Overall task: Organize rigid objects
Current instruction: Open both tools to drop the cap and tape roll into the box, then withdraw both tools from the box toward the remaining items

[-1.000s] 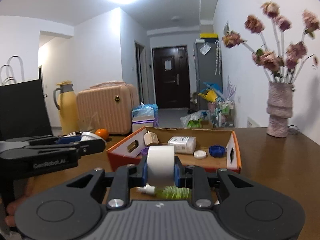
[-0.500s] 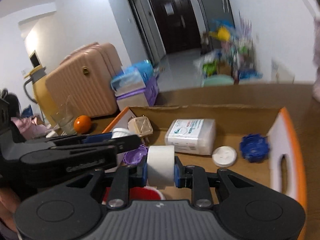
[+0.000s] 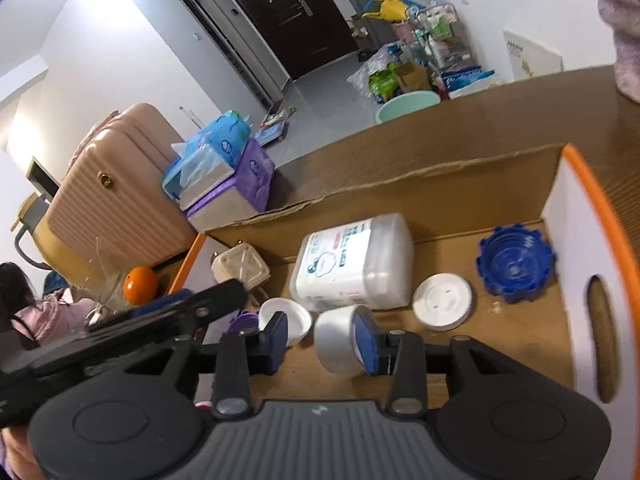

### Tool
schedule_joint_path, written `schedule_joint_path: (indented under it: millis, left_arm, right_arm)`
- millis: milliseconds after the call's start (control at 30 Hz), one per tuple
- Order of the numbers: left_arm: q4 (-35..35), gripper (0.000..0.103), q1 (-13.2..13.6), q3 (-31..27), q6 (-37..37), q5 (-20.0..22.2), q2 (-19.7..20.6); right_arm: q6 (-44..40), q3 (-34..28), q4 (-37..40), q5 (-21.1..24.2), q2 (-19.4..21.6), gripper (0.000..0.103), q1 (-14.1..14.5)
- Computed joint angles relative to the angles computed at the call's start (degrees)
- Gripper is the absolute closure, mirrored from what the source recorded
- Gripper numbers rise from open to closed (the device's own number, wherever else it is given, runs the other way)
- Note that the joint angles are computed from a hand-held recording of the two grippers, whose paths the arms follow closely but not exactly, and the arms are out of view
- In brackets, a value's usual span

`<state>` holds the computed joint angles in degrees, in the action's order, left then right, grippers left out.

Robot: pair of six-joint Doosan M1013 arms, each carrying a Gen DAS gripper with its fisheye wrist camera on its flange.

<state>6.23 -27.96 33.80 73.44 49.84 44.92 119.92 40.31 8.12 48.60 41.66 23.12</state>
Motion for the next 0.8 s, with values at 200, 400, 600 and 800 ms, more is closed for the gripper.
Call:
schedule_joint_path:
  millis: [200,400,600,800]
  left_arm:
    - [2.3,0.007,-0.5,3.3,1.3,-0.2,-3.7]
    - [5.9,0.002,-1.7,10.3,0.1,-2.4,-9.6]
    - [14.2,0.0,-3.7,20.0,-5.5,-7.4,-16.5]
    - [31.8,0.0,-5.9,34.1,-24.5,-18.9,-23.7]
  right_arm:
    - [1.0,0.4,-6.1,4.0,-2.5,0.054,0.9]
    - [2.3,5.3,-12.0,2.7,-7.7,0.048,2.6]
    - [3.9,10.6,-22.4,1.3,-12.7,0.035,5.9]
    - [17.0,21.6,-47.7,-4.4,-18.1,0.023,11.0]
